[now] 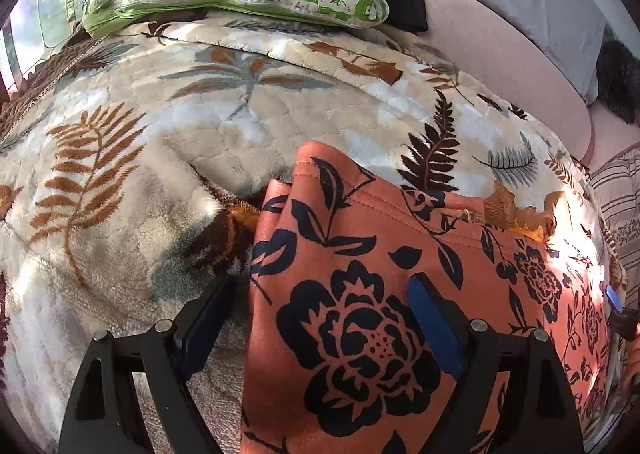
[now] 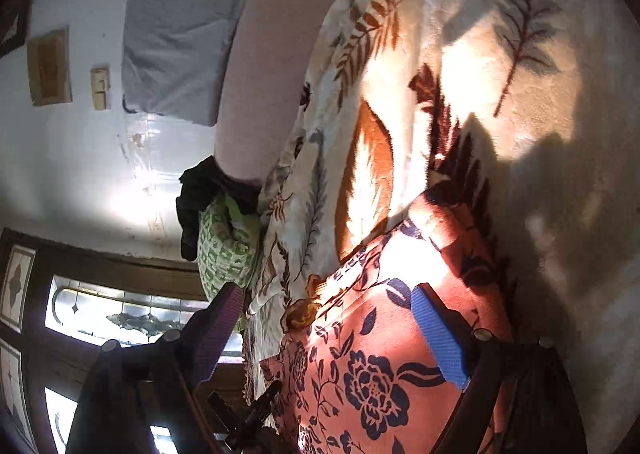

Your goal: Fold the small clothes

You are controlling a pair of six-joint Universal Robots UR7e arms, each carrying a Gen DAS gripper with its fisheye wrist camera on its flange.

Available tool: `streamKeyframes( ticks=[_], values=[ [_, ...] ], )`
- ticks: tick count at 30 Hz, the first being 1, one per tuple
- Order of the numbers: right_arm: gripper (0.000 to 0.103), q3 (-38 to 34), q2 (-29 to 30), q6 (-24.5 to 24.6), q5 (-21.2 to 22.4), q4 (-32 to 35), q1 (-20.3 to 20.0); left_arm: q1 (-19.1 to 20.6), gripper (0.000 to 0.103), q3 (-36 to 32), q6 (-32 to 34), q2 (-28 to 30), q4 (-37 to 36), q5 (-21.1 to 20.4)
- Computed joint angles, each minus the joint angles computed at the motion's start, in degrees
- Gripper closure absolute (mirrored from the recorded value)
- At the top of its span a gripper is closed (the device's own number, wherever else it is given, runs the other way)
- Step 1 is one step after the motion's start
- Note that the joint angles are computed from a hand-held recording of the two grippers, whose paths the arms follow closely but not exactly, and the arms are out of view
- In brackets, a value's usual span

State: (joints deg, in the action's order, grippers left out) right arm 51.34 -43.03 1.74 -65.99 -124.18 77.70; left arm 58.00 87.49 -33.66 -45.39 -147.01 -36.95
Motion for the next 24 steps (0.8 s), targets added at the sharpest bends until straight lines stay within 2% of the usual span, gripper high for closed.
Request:
streamKeyframes(
  ticks=[1,2,3,4,5,6,8,12,16,18,21,24],
  values=[
    [0.014,-1.5,0.7,-2.1,-1.7,1.1,0.3,-0.1,0.015,0.1,0.1,0.2,0.0,0.5],
    [0.014,-2.9,1.6,-1.9,-5.8,1.1,0.5,-0.4,0.015,0.1,-0.2,0.4,0.4,1.3],
    [0.014,-4.6,3.0,0.5,-8.4,1.7,0.0,-0.8,0.015,-0.2,-1.8,0.2,3.0,1.8],
    [0.014,-4.6,3.4,4.7,-8.6,0.8,-0.3,-1.1,0.015,-0.3,-3.6,-0.2,5.3,1.8],
    [0.014,-2.3,2.4,6.6,-7.0,-2.3,-0.7,-1.5,0.015,0.5,-4.3,-1.0,5.3,1.6],
    [0.014,-1.3,1.5,6.1,-7.5,-3.5,-0.3,-2.1,0.015,1.7,-3.6,-1.8,3.5,2.0],
    [0.014,2.6,-1.4,1.7,-9.8,-5.9,1.0,-3.3,0.015,3.1,-3.1,-2.9,3.6,4.2],
    [0.014,15.1,-9.9,-3.5,-6.6,-7.7,1.6,-5.9,0.015,6.3,-2.7,-4.6,2.4,5.9],
    [0.013,30.6,-18.7,-4.9,-1.2,-10.7,0.6,-8.1,0.014,9.0,-3.8,-5.8,2.5,7.1],
    [0.013,37.9,-22.2,-3.6,-0.7,-13.9,-0.5,-8.9,0.015,10.2,-4.7,-6.4,3.0,7.4],
    [0.013,46.4,-25.5,0.9,0.1,-19.3,-2.8,-9.9,0.015,11.5,-6.1,-7.2,4.2,7.6],
    [0.013,52.2,-27.8,5.3,-0.2,-26.3,-4.8,-10.6,0.014,12.4,-7.1,-7.7,4.8,7.5]
  ],
)
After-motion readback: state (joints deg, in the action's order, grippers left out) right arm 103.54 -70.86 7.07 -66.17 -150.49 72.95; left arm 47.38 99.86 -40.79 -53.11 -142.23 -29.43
